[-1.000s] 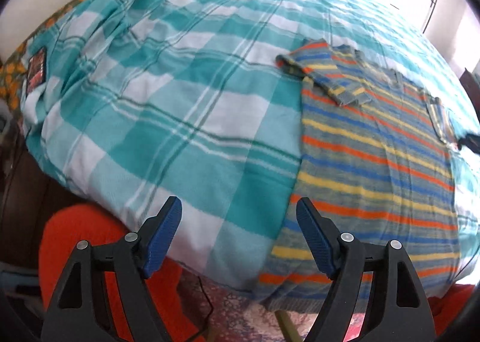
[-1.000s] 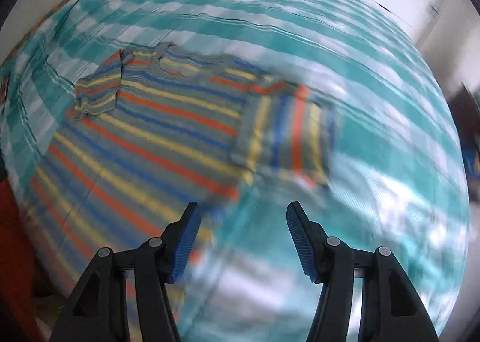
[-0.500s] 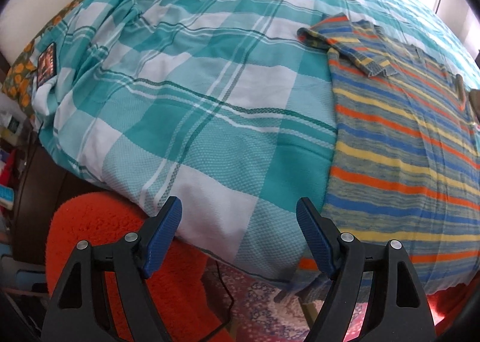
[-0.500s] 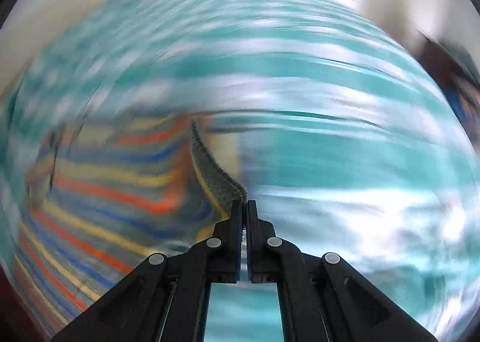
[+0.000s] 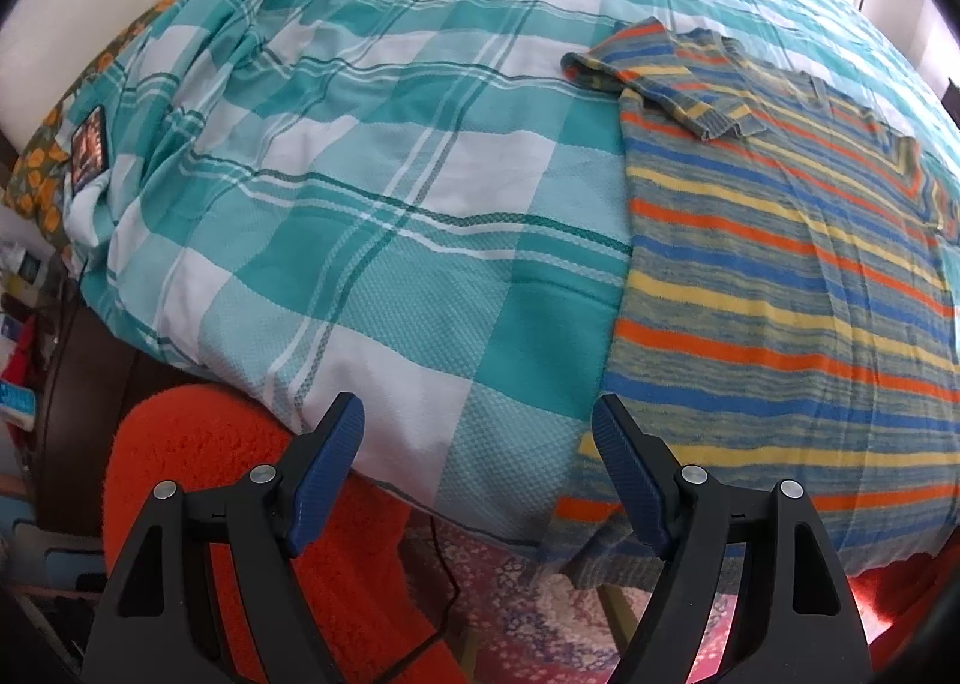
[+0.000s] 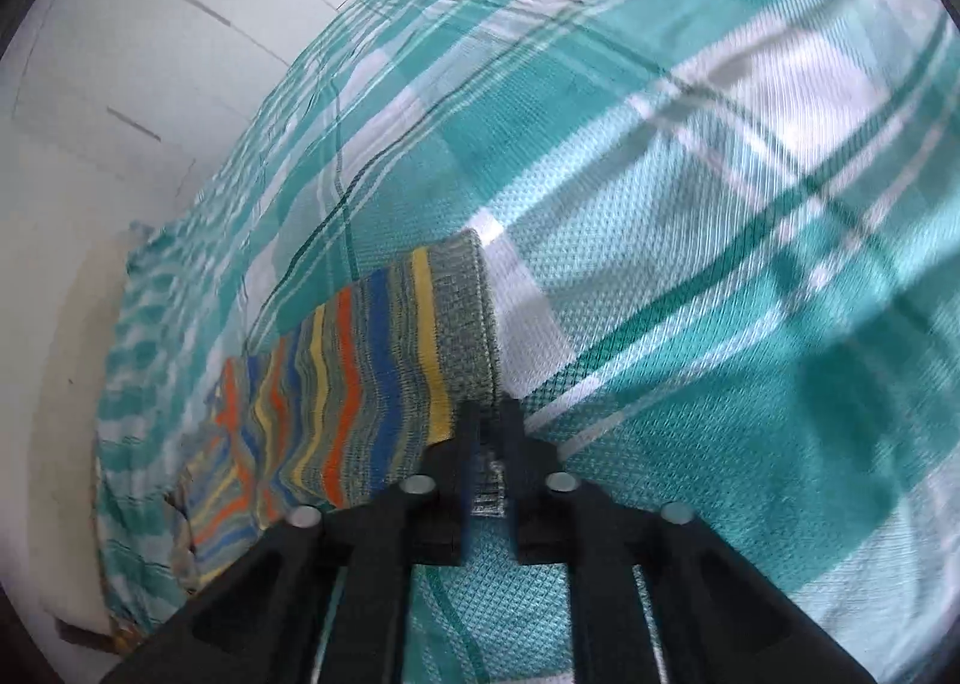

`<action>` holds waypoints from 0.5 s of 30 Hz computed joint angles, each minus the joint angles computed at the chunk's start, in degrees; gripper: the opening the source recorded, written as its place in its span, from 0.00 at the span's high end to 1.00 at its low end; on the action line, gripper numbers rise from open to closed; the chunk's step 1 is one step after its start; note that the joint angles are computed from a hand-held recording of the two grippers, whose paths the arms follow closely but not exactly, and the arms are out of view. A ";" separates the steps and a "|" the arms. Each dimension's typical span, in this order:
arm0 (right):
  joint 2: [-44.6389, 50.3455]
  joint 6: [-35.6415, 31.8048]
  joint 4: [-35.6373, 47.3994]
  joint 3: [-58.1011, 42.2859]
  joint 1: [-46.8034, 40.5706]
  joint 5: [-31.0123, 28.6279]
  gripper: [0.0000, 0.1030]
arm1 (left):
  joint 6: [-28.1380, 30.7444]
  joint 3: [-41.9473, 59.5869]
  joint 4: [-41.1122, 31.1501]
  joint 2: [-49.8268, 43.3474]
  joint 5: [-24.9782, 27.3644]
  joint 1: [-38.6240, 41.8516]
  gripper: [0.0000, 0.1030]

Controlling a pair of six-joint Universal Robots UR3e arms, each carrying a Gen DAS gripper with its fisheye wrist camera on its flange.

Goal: Fold small clothes
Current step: 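Grasp a sleeve cuff with the right tool and lay it across the body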

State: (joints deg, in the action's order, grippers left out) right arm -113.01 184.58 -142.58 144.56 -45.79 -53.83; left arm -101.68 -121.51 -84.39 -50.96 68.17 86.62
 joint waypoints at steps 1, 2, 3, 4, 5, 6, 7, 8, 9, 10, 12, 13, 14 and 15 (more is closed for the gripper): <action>0.53 -0.51 -1.51 2.17 -1.91 3.59 0.66 | -0.54 0.10 0.04 -0.26 0.34 -0.40 0.22; -0.09 -1.29 -1.94 3.74 -3.01 5.03 0.61 | -1.01 0.07 0.21 -0.44 0.68 -0.82 0.22; 1.55 -1.12 -4.42 4.26 -2.72 5.28 0.60 | -1.57 -0.06 0.73 -0.69 1.09 -1.47 0.22; 3.48 -0.44 -6.21 3.55 -1.38 4.60 0.60 | -1.72 -0.41 1.04 -0.35 1.32 -1.68 0.22; 5.88 0.51 -7.51 1.73 0.75 3.05 0.80 | -1.88 -0.62 1.44 -0.15 1.47 -1.89 0.22; 7.01 0.87 -6.95 -0.54 2.85 0.38 0.98 | -1.77 -0.61 1.37 0.12 1.35 -1.79 0.22; 6.64 1.22 -5.59 -2.30 4.40 -2.92 0.98 | -1.51 -0.53 1.02 0.33 1.10 -1.49 0.22; 3.88 2.37 -4.78 -2.82 4.86 -6.40 0.98 | -1.28 -0.31 0.60 0.42 0.81 -1.10 0.22; 0.60 1.98 -3.19 -2.19 3.89 -7.33 0.99 | -1.33 -0.23 0.53 0.29 0.82 -1.00 0.22; -3.09 1.73 -0.91 -2.38 3.26 -10.32 0.99 | -1.40 -0.31 0.57 0.20 0.94 -1.03 0.22; -6.29 -0.48 1.53 -2.07 2.36 -13.34 0.99 | -2.08 -0.85 1.72 -0.37 1.75 -1.86 0.22; -6.00 -0.74 2.14 -2.33 3.03 -15.22 0.99 | -2.33 -1.21 2.42 -0.50 2.12 -2.29 0.22; -4.47 -0.50 1.64 -2.45 3.95 -16.26 0.99 | -2.35 -1.55 2.98 -0.40 2.33 -2.57 0.22; -2.27 0.59 -0.11 -2.78 5.76 -17.67 0.99 | -2.31 -1.63 3.12 -0.26 2.28 -2.57 0.22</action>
